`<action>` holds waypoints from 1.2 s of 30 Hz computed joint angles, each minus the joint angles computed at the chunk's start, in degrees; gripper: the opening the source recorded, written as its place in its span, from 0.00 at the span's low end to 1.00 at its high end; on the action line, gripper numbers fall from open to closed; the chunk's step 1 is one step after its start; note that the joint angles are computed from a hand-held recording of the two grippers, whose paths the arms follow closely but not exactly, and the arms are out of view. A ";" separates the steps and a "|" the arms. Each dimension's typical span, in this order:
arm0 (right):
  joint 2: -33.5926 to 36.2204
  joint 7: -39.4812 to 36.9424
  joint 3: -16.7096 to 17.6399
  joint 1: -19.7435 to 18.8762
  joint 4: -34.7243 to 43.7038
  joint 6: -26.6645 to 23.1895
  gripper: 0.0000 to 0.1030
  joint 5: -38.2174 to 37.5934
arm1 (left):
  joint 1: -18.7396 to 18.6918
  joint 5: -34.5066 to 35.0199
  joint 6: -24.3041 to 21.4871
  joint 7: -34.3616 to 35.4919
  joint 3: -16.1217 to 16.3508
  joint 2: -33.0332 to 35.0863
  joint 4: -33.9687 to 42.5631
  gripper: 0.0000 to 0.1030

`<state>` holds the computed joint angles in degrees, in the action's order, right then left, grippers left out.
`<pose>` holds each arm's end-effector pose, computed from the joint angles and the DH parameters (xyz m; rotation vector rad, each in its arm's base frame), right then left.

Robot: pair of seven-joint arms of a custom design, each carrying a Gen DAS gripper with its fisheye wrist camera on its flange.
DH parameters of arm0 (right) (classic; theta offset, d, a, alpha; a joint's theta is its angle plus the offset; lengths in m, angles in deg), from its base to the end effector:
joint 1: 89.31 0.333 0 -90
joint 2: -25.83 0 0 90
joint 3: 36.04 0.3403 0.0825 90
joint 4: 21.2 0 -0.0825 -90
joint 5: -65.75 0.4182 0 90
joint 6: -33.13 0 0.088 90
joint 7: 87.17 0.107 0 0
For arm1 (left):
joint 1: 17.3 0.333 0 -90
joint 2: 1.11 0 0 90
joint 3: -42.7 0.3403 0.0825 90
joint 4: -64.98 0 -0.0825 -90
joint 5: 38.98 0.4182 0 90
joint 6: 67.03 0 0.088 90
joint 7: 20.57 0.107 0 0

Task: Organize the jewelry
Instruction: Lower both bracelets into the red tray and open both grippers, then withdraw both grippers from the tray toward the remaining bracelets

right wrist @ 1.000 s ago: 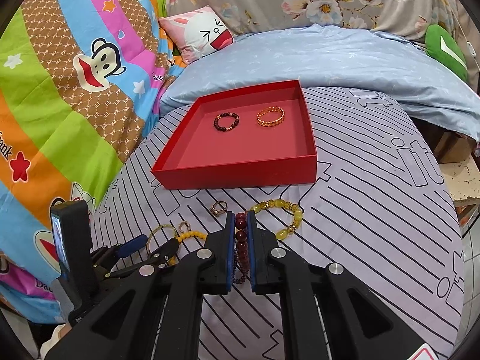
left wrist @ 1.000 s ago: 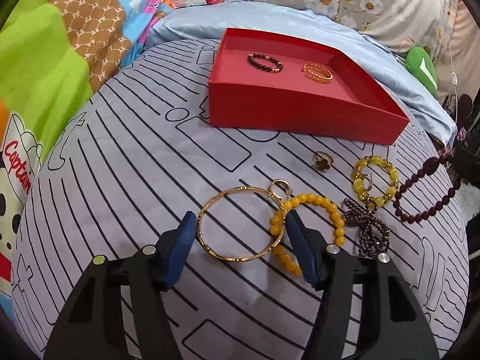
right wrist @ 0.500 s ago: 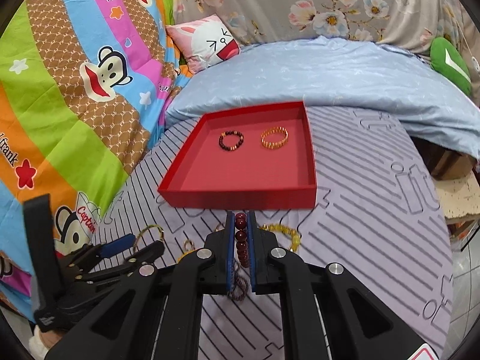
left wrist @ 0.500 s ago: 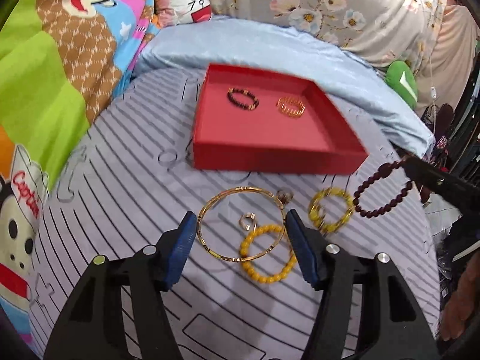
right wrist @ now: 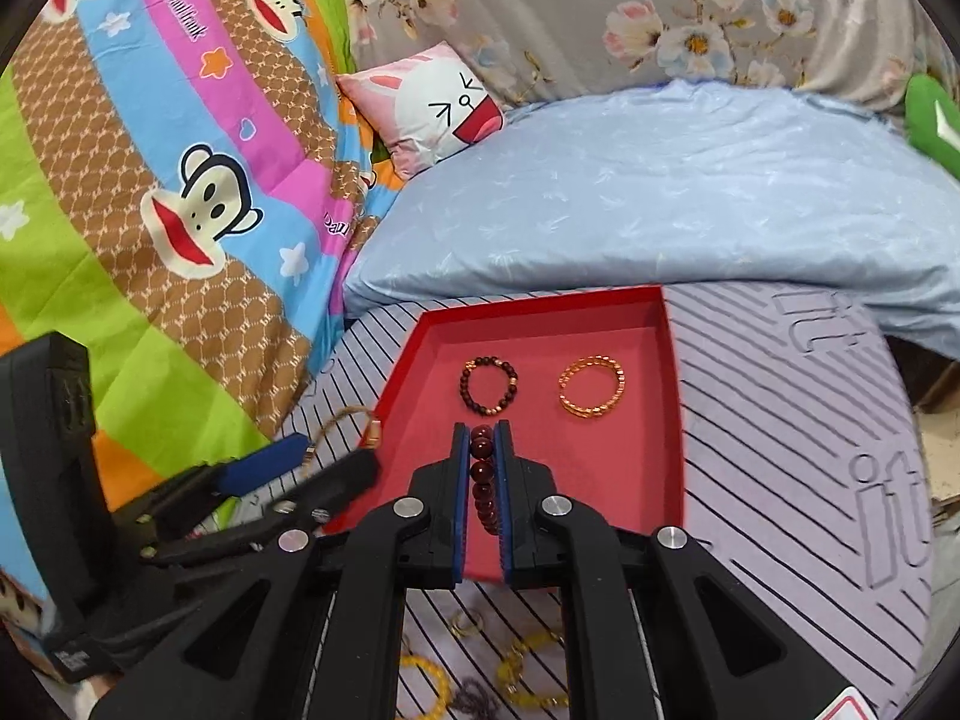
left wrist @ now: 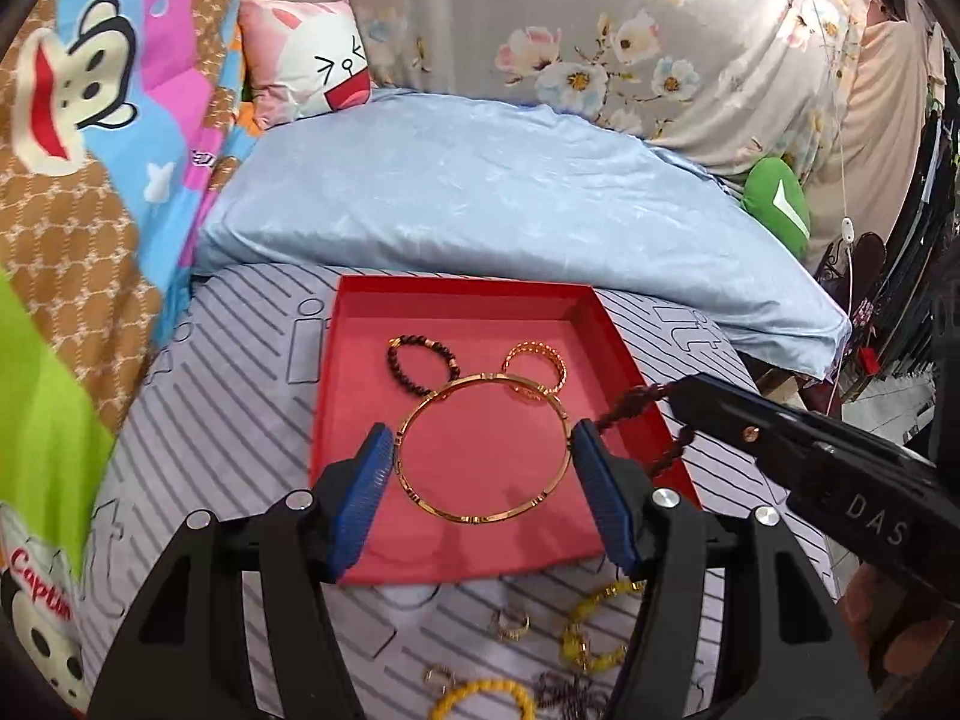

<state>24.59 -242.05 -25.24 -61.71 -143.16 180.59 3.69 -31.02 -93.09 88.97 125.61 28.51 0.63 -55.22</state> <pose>0.4600 0.3840 0.4684 -1.1659 2.0225 -0.5465 0.5588 -0.2610 0.4674 -1.1668 2.5042 -1.1822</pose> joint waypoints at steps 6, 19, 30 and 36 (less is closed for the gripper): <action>4.10 -1.72 -3.16 -2.51 -0.88 7.75 0.08 3.14 | -0.82 11.44 3.00 -8.34 -1.48 8.18 4.95 0.57; 6.66 -6.85 -4.73 1.13 0.96 -6.08 0.49 6.00 | 2.23 27.94 6.48 -23.01 -4.92 16.08 8.29 0.69; 1.47 -4.02 -0.73 2.15 -0.61 -11.54 0.54 2.77 | 8.36 14.91 10.89 -11.83 -9.98 7.67 1.22 0.78; -0.92 -1.52 1.54 3.19 -2.90 -13.64 0.54 3.81 | 6.86 7.28 8.07 -6.42 -6.10 2.08 -3.11 0.78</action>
<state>23.67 -243.56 -23.71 -58.53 -146.06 166.95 7.50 -24.17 -85.81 97.04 119.19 22.41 2.72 -58.32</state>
